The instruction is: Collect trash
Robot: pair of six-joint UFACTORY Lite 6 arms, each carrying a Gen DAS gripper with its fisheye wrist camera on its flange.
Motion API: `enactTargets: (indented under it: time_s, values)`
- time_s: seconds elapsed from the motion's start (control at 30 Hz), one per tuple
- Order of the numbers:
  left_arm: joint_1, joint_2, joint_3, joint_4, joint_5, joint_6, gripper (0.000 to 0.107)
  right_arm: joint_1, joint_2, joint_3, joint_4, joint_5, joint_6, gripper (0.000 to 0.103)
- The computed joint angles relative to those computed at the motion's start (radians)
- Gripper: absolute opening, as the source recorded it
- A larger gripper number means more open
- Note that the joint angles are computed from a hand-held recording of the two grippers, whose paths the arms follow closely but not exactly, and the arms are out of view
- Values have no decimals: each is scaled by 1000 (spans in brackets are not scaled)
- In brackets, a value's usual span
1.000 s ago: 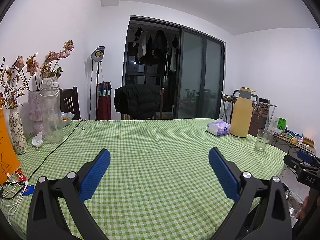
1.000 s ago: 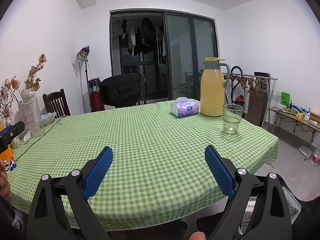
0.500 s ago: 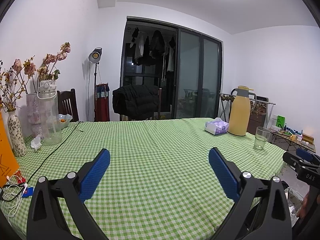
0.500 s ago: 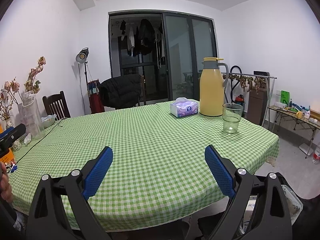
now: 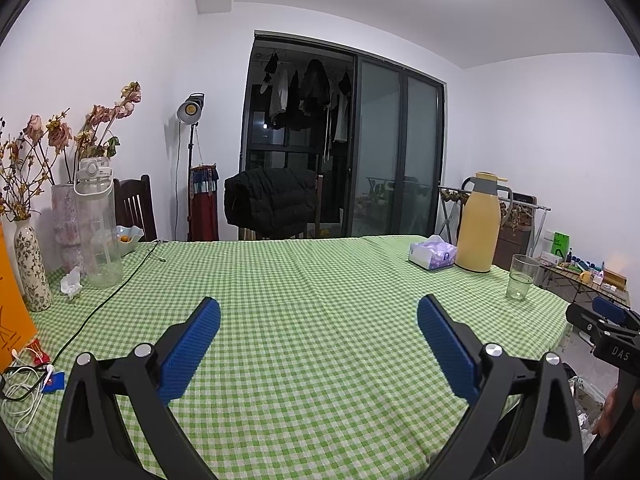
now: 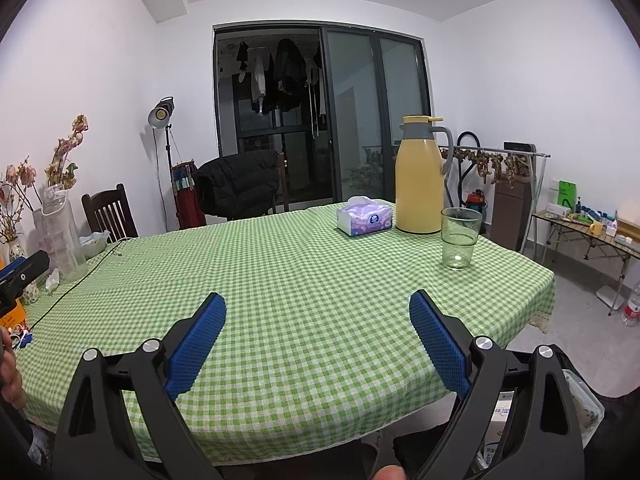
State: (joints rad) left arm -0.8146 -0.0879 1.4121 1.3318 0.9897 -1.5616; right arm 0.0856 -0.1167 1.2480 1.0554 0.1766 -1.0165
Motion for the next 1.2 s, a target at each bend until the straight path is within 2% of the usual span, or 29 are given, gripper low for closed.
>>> enactTargets:
  time_s: [0.13, 0.23, 0.77, 1.2]
  values:
    - [6, -1, 0, -2, -7, 3, 96, -2, -2, -4, 32, 0, -24, 89]
    - [6, -1, 0, -2, -6, 0, 96, -12, -10, -22, 173, 3, -153, 89]
    - [10, -6, -9, 2, -10, -8, 96, -12, -25, -34, 174, -17, -172, 89]
    - [-3, 0, -3, 16, 18, -6, 96, -27, -2, -11, 112, 12, -106, 89]
